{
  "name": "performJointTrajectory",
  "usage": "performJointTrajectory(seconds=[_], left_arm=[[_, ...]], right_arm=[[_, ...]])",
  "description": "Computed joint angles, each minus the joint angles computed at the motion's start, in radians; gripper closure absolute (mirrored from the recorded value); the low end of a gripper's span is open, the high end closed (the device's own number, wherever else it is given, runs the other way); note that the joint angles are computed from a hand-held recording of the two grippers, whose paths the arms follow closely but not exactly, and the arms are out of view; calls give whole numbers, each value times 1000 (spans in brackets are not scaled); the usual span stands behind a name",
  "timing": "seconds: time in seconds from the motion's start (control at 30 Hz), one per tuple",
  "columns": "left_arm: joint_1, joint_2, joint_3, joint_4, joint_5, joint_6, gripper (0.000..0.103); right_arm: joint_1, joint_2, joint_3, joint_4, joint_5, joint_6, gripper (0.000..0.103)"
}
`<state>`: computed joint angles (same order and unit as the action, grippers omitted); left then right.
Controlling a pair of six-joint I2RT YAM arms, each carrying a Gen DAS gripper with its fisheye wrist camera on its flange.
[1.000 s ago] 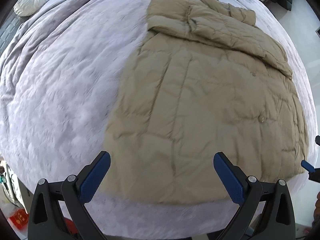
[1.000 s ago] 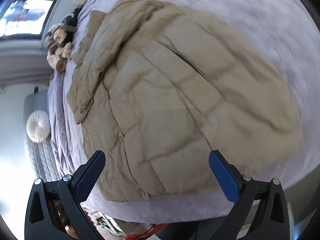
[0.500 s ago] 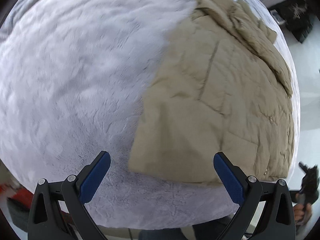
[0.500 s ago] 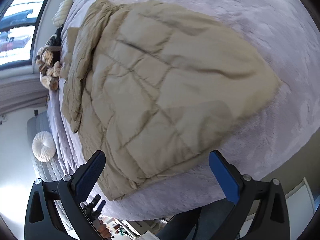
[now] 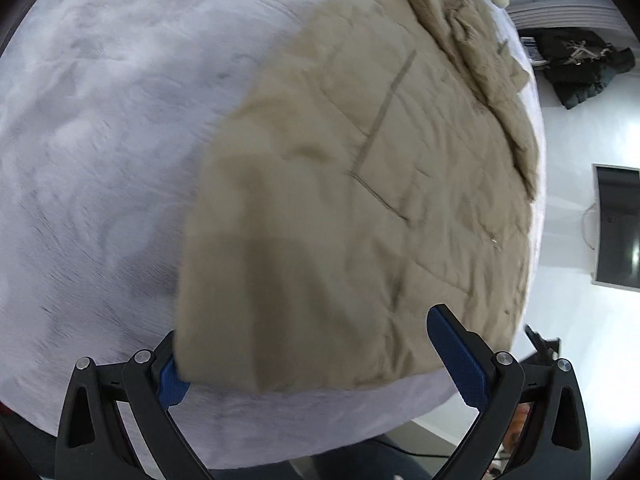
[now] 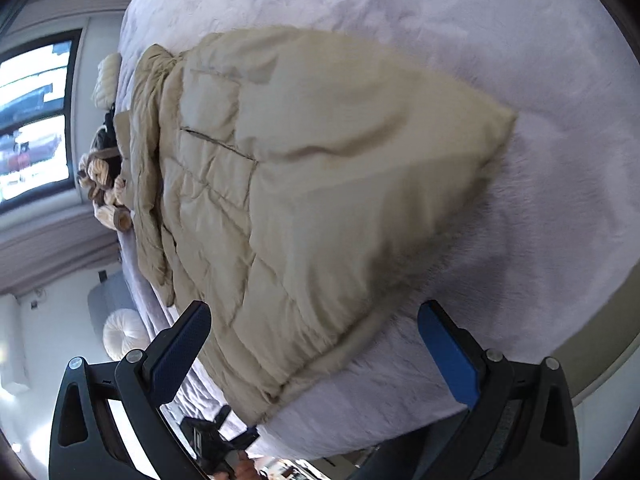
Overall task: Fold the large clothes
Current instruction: 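Grasp the beige coat hem with both tools and lift it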
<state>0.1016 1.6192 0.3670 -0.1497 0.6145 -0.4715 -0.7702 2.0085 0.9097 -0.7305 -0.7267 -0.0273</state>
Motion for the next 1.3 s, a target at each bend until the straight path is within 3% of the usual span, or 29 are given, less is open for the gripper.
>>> performJointTrajectory(seconds=[0.2, 0.27, 0.33, 0.4, 0.47, 0.5, 0.57, 0.6, 0.63, 0.67, 0.8, 1.07, 1.23, 1.3], left_arm=[[-18, 13, -50, 130, 8, -115, 1], [1, -5, -64, 146, 17, -124, 15], [23, -20, -65, 126, 37, -92, 52], [40, -21, -68, 134, 78, -64, 78], [45, -63, -71, 122, 90, -56, 83], [47, -72, -66, 116, 97, -47, 83], [60, -127, -61, 77, 116, -30, 83], [67, -154, -53, 50, 129, -20, 83], [75, -178, -46, 21, 139, -7, 83], [82, -207, -30, -14, 151, 1, 83], [147, -286, 42, -158, 198, 74, 83], [124, -282, 281, -209, 184, -26, 83], [100, -165, 512, -186, 138, -88, 83], [77, -105, 611, -177, 91, -110, 83]], right_arm=[[46, 35, -43, 127, -111, 94, 0], [54, 36, -53, 159, -144, 128, 0], [57, 35, -58, 176, -175, 144, 0], [56, 34, -54, 174, -184, 141, 0], [47, 28, -57, 169, -184, 137, 9], [44, 26, -59, 168, -182, 141, 16], [42, 30, -55, 159, -162, 154, 53], [41, 37, -51, 156, -158, 159, 62], [36, 40, -46, 145, -159, 152, 82], [29, 45, -39, 133, -162, 139, 87], [39, 1, 4, 31, -216, 44, 92], [148, -22, 257, -181, -312, -19, 93], [263, 72, 588, -311, -340, -12, 93], [306, 163, 788, -404, -346, -36, 93]])
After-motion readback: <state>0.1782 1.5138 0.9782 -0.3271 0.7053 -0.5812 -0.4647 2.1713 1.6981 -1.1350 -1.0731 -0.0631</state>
